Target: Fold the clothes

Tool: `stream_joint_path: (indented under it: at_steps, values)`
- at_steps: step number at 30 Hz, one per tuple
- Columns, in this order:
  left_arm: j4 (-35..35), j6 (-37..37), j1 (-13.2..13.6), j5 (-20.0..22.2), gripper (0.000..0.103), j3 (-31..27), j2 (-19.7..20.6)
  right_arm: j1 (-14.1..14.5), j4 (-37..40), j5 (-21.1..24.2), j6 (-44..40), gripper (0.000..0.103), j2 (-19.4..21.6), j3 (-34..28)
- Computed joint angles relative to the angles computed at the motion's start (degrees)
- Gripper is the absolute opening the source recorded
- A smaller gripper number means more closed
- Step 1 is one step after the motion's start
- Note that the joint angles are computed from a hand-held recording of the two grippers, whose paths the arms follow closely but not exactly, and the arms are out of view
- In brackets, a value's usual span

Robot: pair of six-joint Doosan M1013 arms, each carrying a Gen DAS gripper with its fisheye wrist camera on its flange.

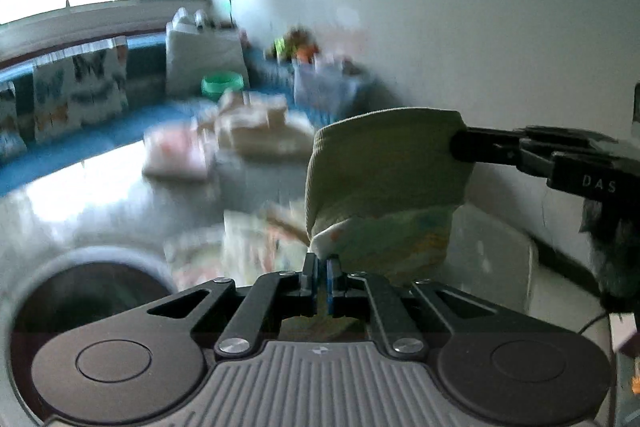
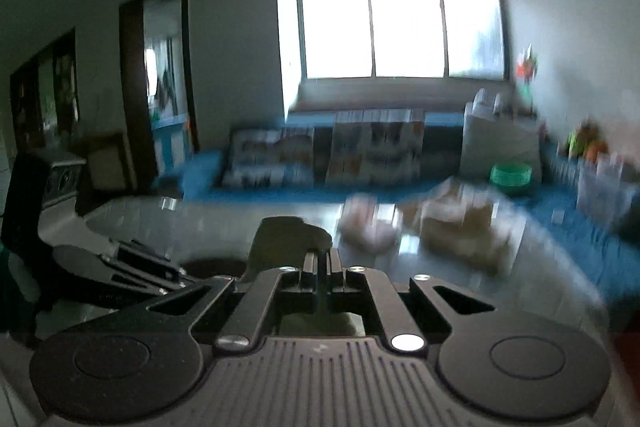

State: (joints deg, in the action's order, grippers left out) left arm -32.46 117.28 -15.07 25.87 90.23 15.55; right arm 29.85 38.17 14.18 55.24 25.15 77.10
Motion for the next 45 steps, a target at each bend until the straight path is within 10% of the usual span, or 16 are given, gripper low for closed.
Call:
stream_joint_path:
  at_steps: [8,14,23,38,45]
  values:
    - [0.6,-1.9,0.34,2.31,0.005,3.37,-0.69,0.42,-9.48,7.96,11.97,0.015,0.69,1.26]
    - [1.17,-2.47,1.02,2.61,0.008,4.05,-1.37,-0.34,-1.02,7.64,7.14,0.044,-0.62,3.52]
    - [5.59,-7.82,1.94,1.04,0.009,3.64,-2.27,-1.72,13.36,2.22,-3.08,0.052,-1.08,2.46]
    - [12.91,-17.97,0.82,1.35,0.042,-0.84,0.35,0.3,-5.7,14.66,13.25,0.056,4.41,-1.8]
    - [18.34,-23.84,-0.31,1.66,0.054,-2.91,2.04,0.36,-7.9,11.26,14.79,0.065,3.15,-0.94]
